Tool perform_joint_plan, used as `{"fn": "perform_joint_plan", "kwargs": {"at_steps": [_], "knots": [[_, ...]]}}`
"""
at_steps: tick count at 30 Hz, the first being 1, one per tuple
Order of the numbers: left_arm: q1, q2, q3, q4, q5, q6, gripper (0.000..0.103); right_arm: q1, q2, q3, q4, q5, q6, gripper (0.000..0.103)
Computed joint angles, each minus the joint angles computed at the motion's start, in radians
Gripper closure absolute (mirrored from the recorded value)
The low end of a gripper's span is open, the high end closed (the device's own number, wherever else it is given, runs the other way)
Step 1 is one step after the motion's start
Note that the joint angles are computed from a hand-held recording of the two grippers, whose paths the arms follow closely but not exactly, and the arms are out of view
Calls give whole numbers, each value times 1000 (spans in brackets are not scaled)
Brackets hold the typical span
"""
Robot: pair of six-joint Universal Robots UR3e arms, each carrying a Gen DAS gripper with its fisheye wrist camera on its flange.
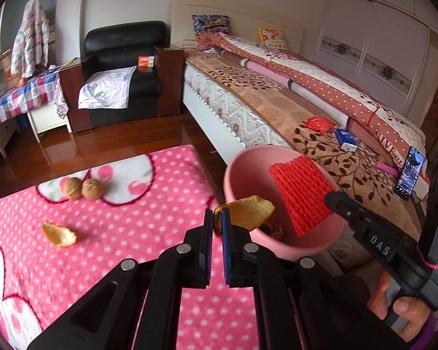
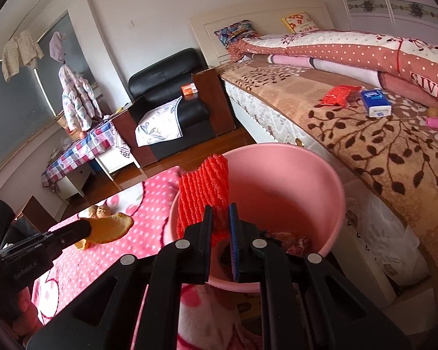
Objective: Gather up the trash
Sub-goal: 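Carry orange peel and red-orange foam mesh over the pink bucket with both tools, then open left tool to drop orange peel into bucket while right tool releases red mesh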
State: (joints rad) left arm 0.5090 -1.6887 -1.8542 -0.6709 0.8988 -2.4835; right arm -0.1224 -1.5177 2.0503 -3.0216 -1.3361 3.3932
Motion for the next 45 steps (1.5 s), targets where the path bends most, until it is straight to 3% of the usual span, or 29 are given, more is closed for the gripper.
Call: {"fn": "perform_joint_plan", "kwargs": {"at_steps": [16,31,33,38,45], "knots": [[-172,-126,72,109,97,-78,98,-68,1,51,-31,17,12,92],[-226,-176,96,136,119,-86,98,-89,26,59,-48,20,25,92],[-226,-176,92,145,115,-89,95,-90,27,58,-49,21,24,92],[-215,-158,68,160,92,-83,74,-91,28,59,-50,22,25,92],[-191,-133,46,161,67,-80,67,-100,31,67,-68,25,31,92]]}}
